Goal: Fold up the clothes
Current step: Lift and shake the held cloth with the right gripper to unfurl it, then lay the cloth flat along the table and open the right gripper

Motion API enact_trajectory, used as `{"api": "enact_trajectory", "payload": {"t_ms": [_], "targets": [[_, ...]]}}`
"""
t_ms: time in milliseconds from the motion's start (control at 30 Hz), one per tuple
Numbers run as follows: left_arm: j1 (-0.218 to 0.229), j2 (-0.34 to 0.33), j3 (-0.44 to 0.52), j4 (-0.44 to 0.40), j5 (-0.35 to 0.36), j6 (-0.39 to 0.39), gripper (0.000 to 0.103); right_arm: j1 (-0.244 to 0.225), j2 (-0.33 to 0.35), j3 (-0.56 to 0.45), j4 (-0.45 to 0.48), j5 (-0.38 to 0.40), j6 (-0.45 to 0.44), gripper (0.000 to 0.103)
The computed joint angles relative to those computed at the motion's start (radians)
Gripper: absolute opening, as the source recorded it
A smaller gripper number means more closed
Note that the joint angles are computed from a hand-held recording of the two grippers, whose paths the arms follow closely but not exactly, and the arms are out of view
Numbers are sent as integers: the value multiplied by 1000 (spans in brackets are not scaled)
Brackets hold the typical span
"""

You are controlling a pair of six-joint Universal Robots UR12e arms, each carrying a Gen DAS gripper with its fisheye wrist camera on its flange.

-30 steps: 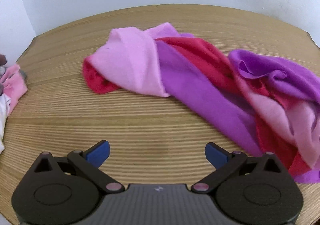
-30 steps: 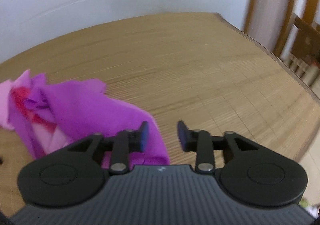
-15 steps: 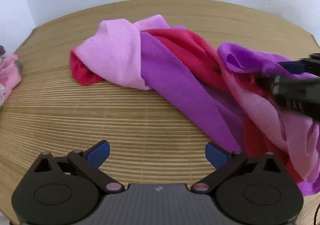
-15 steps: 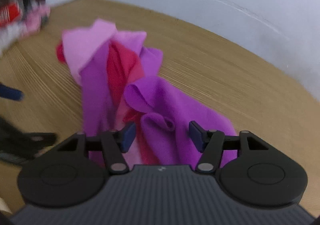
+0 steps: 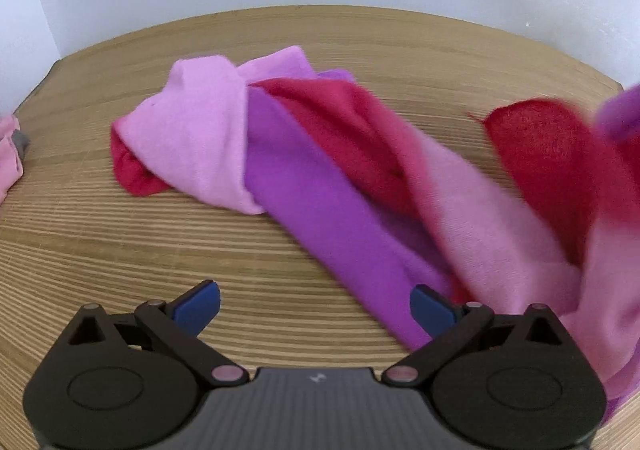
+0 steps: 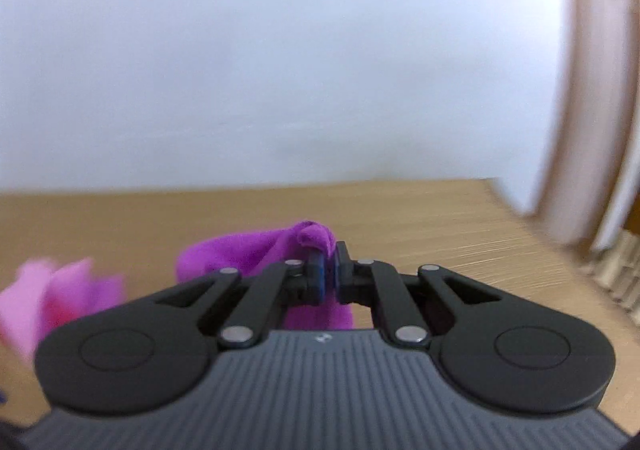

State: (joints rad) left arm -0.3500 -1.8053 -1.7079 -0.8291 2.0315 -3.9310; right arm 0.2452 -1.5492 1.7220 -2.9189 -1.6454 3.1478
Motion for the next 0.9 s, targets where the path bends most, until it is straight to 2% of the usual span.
{"api": "enact_trajectory", "payload": {"t_ms": [133, 200, 267, 300, 333, 433, 467, 567, 600, 633, 700, 733, 800, 900], "targets": [[-11, -24, 47, -39, -11, -27, 103, -102, -12, 12, 2, -104, 12, 8], [-21, -37, 73, -79, -6, -52, 103, -151, -10, 24, -5, -185, -8, 8], [-30, -47, 92, -108, -8, -72, 103, -182, 13, 24, 13, -295, -19, 8], [-35, -52, 99, -118, -12, -80, 103, -204, 20, 21, 64, -319, -26, 10], [-40, -56, 106, -130, -14, -87, 103, -228, 23, 13, 147, -301, -37, 10], [-53, -61, 123, -174, -3, -114, 103, -285, 19, 10, 329, -161, -79, 16], [-55, -61, 126, -181, -1, -123, 103, -299, 14, 18, 341, -120, -116, 19], [-65, -68, 146, -207, 16, -156, 103, -315, 2, 53, 257, 80, -239, 32], [-70, -73, 155, -217, 25, -164, 103, -320, 0, 62, 233, 150, -278, 39], [-74, -78, 165, -225, 31, -170, 103, -329, 1, 61, 234, 250, -322, 48], [-76, -90, 182, -226, 44, -168, 103, -320, 26, 28, 270, 375, -419, 60], [-78, -96, 191, -224, 53, -162, 103, -314, 40, 7, 295, 433, -469, 62], [-82, -114, 215, -228, 76, -149, 103, -292, 94, -34, 298, 463, -563, 62], [-85, -145, 258, -257, 104, -128, 103, -259, 182, -118, 339, 440, -623, 62]]}}
